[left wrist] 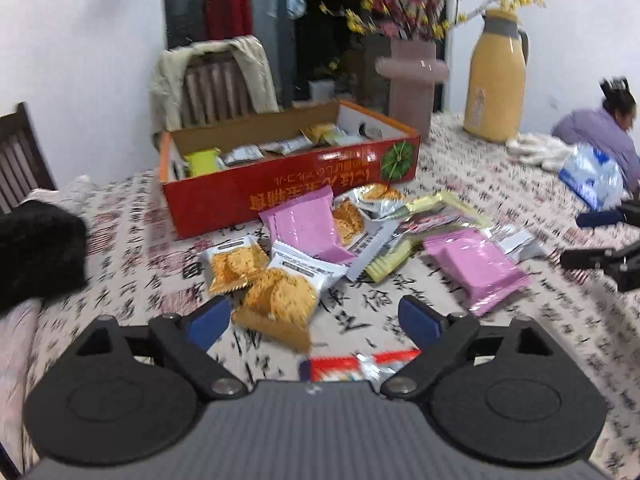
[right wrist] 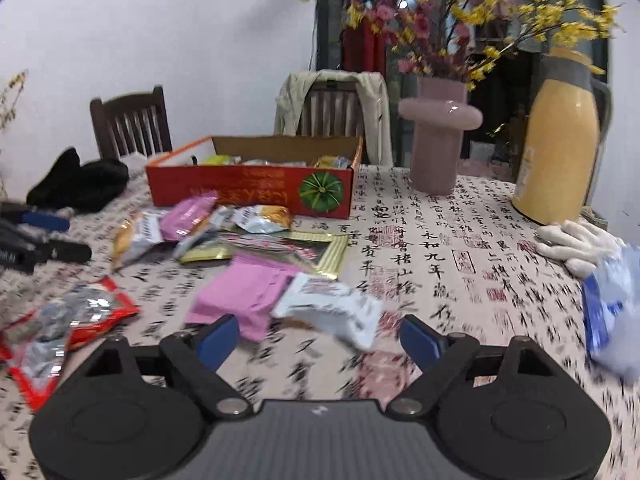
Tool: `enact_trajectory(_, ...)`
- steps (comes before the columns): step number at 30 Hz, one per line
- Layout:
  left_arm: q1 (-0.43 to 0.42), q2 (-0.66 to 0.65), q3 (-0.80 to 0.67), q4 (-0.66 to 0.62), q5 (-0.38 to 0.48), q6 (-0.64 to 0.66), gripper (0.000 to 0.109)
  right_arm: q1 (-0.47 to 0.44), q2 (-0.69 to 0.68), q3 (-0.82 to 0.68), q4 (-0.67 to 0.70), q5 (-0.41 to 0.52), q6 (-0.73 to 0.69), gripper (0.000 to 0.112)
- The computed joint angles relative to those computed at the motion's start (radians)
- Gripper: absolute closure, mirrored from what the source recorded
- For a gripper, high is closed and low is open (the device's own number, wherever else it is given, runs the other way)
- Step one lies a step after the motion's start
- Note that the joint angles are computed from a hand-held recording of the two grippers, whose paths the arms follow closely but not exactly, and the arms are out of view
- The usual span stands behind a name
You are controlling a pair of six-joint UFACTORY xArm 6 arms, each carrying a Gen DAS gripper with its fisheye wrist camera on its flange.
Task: Organize snacks
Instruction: 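Grasp a white cookie packet with the left gripper while the right grasps a white-silver packet, then carry both held packets over the orange box with both grippers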
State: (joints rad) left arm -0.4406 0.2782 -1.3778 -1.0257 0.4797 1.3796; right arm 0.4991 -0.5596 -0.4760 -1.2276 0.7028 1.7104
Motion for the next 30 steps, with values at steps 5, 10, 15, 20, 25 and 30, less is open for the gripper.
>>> enact_trajectory(5, 0.004, 0.127, -0.152, 0.089, 0.066, -0.020, 0.026, -0.172, 0.083, -0.025, 0.050, -0.168, -0.195, 0.035)
enact_trajectory(10, 0.030, 0.232, -0.299, 0.117, 0.180, -0.081, 0.034, -0.255, 0.173, -0.071, 0.017, -0.283, -0.277, 0.036)
enact_trajectory(15, 0.044, 0.251, -0.323, 0.122, 0.232, -0.101, 0.058, -0.322, 0.243, -0.115, -0.044, -0.376, -0.276, 0.043)
enact_trajectory(20, 0.022, 0.170, -0.199, 0.063, 0.106, -0.068, 0.069, -0.295, 0.236, -0.120, -0.064, -0.345, -0.221, 0.076)
enact_trajectory(25, 0.036, 0.028, -0.060, -0.082, 0.065, -0.008, 0.070, -0.197, 0.131, -0.046, -0.048, -0.237, -0.160, 0.076)
enact_trajectory(30, 0.058, -0.151, 0.121, -0.250, 0.001, 0.061, 0.070, 0.004, -0.043, 0.054, -0.009, 0.018, -0.028, 0.076)
